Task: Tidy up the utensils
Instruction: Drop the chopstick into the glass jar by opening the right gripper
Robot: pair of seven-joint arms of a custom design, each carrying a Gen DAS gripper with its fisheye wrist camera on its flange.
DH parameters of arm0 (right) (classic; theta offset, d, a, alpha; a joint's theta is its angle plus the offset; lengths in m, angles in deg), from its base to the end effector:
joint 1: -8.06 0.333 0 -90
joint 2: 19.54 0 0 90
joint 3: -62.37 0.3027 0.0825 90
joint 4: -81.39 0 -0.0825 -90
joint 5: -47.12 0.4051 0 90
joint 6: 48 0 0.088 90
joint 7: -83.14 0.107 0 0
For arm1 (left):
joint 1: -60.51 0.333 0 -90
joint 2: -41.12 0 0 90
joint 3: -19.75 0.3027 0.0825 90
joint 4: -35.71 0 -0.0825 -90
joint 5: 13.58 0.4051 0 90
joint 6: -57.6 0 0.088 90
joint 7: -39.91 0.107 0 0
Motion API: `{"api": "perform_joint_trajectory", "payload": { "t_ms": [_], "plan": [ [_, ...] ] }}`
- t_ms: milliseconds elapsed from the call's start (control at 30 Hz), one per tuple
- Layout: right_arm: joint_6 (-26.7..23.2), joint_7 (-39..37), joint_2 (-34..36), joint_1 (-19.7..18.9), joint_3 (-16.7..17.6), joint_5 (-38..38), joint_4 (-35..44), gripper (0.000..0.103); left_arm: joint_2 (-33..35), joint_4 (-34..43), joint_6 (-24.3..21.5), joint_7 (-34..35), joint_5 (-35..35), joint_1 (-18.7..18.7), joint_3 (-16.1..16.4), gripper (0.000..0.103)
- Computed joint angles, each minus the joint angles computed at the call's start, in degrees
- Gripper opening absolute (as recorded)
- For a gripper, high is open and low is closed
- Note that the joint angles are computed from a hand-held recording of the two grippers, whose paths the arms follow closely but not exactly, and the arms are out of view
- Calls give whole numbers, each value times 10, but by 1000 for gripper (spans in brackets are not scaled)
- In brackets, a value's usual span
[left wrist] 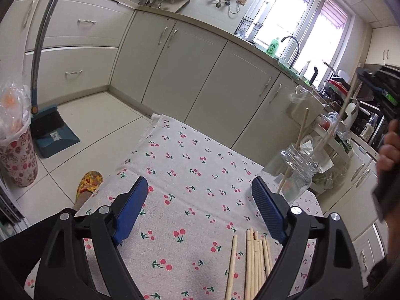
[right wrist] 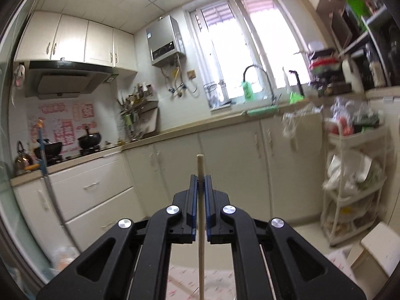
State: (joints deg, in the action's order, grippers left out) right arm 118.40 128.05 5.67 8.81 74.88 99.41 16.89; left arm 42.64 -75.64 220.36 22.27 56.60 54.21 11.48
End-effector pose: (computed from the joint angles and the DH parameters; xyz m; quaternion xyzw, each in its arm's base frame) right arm 0.7303 0.0733 0.6946 -0.5733 0.4769 -0.2993 0.5952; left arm 0.5887 -0.2031 0.5188 -0.7537 0.4052 -0.4391 0.2736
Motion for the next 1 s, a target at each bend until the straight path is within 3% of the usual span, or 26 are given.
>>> {"api": "perform_joint_trajectory", "payload": {
  "t_ms": [167,567,633,667,733,833,900,1000],
  "plan": [
    [8,25,19,17,-19,-50,-15,6,4,3,0,7,-7,-1,0,83],
    [-30,30,-39,14,-32,-72,-150,6,8,6,-5,23,-26,-5,3,86],
    [-43,29,-52,13,-36,-71,-166,17,8,6,-6,22,-28,-5,3,86],
    [-43,26,-60,13,-37,-65,-177,30,8,6,-6,23,-29,-5,3,86],
    [-40,16,-102,6,-38,-34,-231,34,9,6,-5,22,-29,-5,3,87],
    [-70,37,-173,16,-66,-32,-324,34,9,5,1,22,-35,-3,5,87],
    [-117,74,-214,28,-91,-79,-382,34,10,4,5,26,-42,-3,5,87],
    [-185,110,-253,41,-114,-146,-443,23,11,2,14,78,-91,-1,3,87]
  ]
}}
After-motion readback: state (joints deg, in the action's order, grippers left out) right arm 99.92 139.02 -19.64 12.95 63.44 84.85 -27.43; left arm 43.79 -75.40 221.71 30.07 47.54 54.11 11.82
